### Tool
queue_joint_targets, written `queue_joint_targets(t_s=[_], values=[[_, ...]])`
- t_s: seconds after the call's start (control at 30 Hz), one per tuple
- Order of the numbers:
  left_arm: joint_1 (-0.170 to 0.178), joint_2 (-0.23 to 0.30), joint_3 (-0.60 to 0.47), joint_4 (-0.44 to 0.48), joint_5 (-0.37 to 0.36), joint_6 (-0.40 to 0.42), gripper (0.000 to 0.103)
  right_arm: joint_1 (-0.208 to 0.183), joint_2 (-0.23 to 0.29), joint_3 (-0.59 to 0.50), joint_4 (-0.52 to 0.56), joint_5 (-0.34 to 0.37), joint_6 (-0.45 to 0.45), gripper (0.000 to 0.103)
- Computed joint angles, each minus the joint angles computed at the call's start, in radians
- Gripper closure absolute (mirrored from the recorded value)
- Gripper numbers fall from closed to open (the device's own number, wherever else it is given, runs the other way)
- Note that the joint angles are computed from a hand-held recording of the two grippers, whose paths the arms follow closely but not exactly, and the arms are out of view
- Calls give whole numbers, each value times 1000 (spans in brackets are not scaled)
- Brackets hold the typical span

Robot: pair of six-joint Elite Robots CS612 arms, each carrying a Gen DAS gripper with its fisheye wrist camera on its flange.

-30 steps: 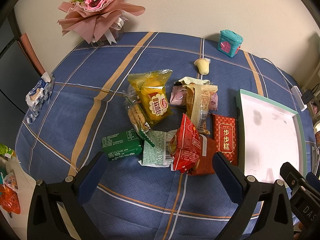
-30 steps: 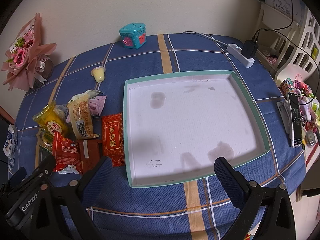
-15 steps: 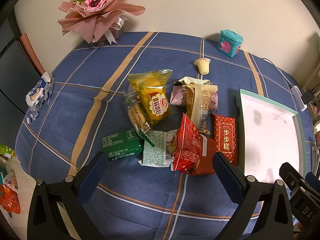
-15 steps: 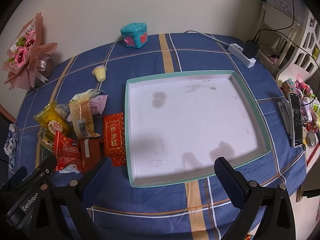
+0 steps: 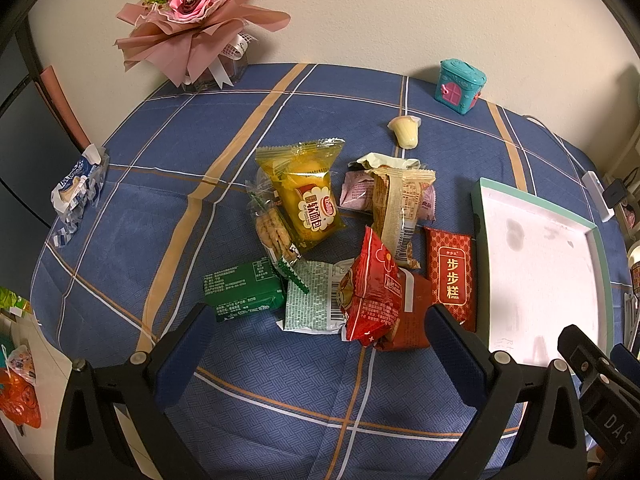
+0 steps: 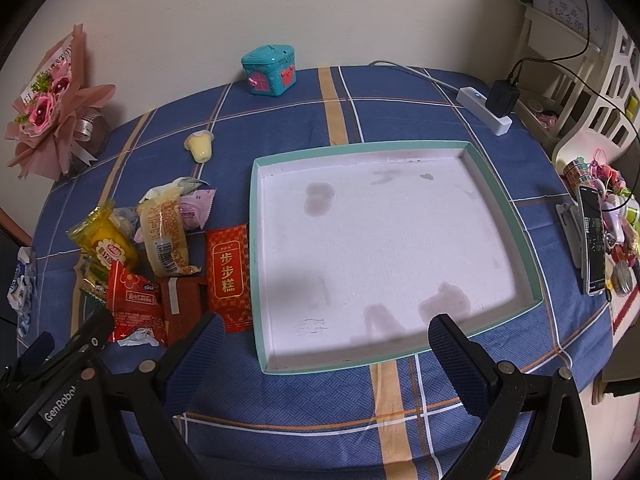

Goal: Organize snacks

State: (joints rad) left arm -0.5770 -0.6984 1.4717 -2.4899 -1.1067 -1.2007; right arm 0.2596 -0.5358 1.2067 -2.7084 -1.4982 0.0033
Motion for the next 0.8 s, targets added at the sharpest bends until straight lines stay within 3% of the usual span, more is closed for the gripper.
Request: queue_joint_targets(t_s=[0.6, 0.7, 0.8], values=[[2, -2, 10, -21, -7, 3, 0, 1, 1, -4, 3, -1, -1, 0], [10, -20, 44, -26, 11, -61, 0, 3, 3, -4, -8, 16, -5, 0], [27, -46, 98, -30, 3, -164, 0, 8, 11, -18, 10, 83, -32, 0]])
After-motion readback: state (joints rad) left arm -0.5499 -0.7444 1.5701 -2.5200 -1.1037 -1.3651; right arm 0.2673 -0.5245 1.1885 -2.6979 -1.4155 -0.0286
